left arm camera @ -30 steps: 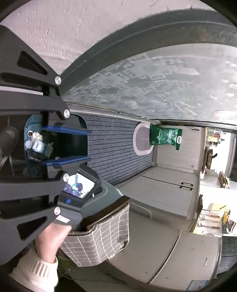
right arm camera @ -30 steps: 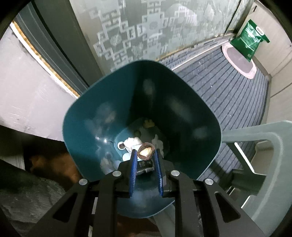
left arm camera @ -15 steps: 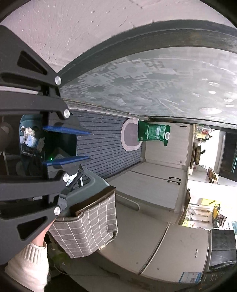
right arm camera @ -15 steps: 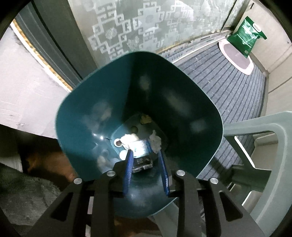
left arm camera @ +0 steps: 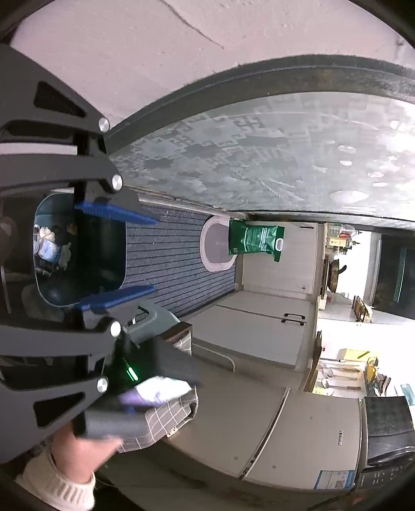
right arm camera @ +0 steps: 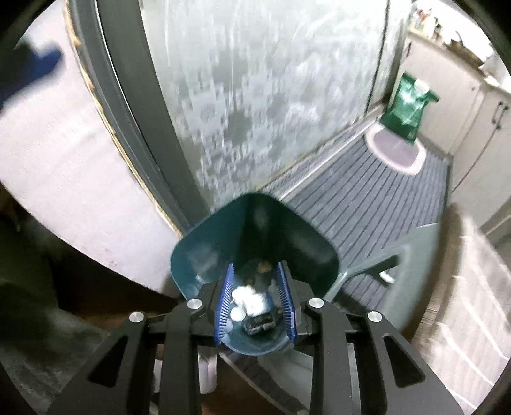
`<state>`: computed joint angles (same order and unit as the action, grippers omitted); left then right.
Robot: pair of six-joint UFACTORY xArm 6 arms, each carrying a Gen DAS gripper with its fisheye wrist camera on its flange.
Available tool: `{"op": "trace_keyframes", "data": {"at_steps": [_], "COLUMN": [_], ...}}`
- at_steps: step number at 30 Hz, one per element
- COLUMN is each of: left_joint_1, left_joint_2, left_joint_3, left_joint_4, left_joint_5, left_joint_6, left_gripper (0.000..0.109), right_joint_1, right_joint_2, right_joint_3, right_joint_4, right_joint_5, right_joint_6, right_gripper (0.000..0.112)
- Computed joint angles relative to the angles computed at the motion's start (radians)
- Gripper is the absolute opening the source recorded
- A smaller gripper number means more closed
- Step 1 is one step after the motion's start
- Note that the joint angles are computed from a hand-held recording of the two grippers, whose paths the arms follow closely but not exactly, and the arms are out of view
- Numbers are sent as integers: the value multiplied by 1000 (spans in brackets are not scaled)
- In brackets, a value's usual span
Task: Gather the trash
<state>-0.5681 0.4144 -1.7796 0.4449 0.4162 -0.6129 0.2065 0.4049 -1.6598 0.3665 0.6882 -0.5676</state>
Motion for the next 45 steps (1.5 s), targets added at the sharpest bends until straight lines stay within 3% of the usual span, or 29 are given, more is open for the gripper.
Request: {"op": "trace_keyframes", "data": {"at_steps": [6, 10, 12, 14, 20, 28, 35, 45], "left_joint_1": [-31, -48, -53, -57, -82, -115, -105, -104], "left_joint_2": [-16, -21, -27, -33, -15, 55, 65, 73], "left_joint_3": [18, 21, 29, 35, 22, -59, -56, -57], "left_joint_4": [141, 251, 277, 332, 442, 444, 429, 407], "left_joint_5": [14, 22, 11, 7, 15, 95, 72, 73], "left_joint_6": [-142, -242, -275, -334, -442, -438, -457, -449], "left_gripper": [57, 77, 81, 93, 99, 100, 100, 100], "right_joint_1": [-40, -68, -87, -103, -153, -200, -220, -217], "right_joint_2": [-189, -309, -361, -396, -493, -541, -520, -491], "right_joint_3": [182, 315, 372, 414, 541, 629, 615, 605], "right_joint_4": [79, 111, 136, 146, 247, 338, 449, 446], "right_joint_5": [-131, -241, -278, -314, -411, -425, -412, -410], "right_joint_6": [-52, -65, -77, -81, -132, -214, -300, -309], "right_gripper": [29, 57, 65, 77, 98, 99, 99, 99]}}
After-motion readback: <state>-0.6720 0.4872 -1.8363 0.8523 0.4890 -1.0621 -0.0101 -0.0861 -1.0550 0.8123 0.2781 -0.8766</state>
